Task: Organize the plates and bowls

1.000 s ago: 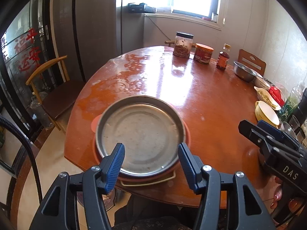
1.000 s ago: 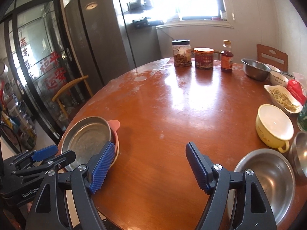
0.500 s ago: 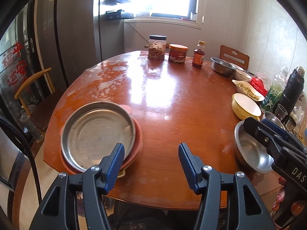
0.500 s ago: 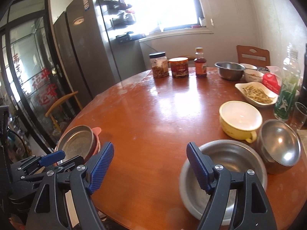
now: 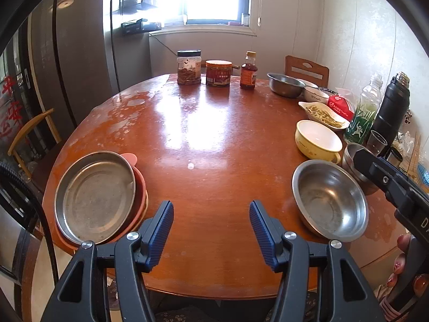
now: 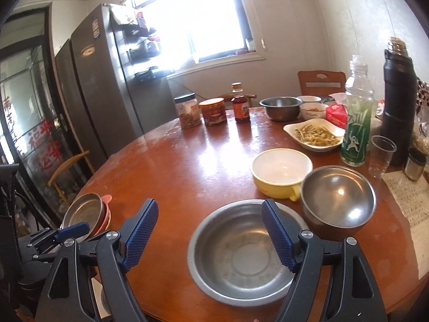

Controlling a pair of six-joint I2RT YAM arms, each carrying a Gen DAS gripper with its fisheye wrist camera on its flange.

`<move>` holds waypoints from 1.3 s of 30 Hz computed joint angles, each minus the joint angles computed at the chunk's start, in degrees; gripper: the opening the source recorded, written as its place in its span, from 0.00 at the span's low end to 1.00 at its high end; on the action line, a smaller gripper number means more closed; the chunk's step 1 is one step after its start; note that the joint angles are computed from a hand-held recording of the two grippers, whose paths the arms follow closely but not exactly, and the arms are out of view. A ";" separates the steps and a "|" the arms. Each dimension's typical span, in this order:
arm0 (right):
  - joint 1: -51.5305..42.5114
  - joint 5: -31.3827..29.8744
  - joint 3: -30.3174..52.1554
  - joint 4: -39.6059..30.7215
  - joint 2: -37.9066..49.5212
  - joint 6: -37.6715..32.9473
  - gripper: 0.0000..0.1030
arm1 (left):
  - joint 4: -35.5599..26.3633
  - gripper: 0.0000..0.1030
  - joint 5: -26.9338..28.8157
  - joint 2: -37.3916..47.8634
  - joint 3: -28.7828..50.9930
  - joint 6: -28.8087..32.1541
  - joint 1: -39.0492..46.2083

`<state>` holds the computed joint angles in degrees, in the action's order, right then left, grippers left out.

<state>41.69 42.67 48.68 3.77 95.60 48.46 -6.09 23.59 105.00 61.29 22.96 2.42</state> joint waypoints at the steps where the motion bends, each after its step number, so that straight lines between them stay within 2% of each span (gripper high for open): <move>1: -0.04 0.09 -0.66 -0.04 -0.48 0.23 0.78 | 0.05 0.57 0.03 -0.19 -0.28 -0.07 -0.19; 9: 0.28 1.82 -5.60 -0.87 -4.60 2.74 0.78 | 1.08 0.57 -1.18 -1.40 -2.48 -0.66 -3.23; 22: -0.39 1.54 -12.82 -3.00 -8.39 13.00 0.78 | 1.53 0.57 -1.08 -0.54 -2.69 -0.52 -7.57; 32: -2.45 -1.82 -16.12 1.71 -7.62 14.49 0.78 | 3.25 0.59 -2.46 2.40 -1.68 -0.04 -10.59; 38: -4.44 -4.55 -16.85 3.92 -5.51 16.15 0.79 | -3.08 0.65 1.83 6.90 3.85 0.62 -11.78; 39: -4.86 -5.22 -15.90 2.36 -4.54 16.83 0.79 | -3.14 0.65 1.67 7.47 4.37 0.29 -12.11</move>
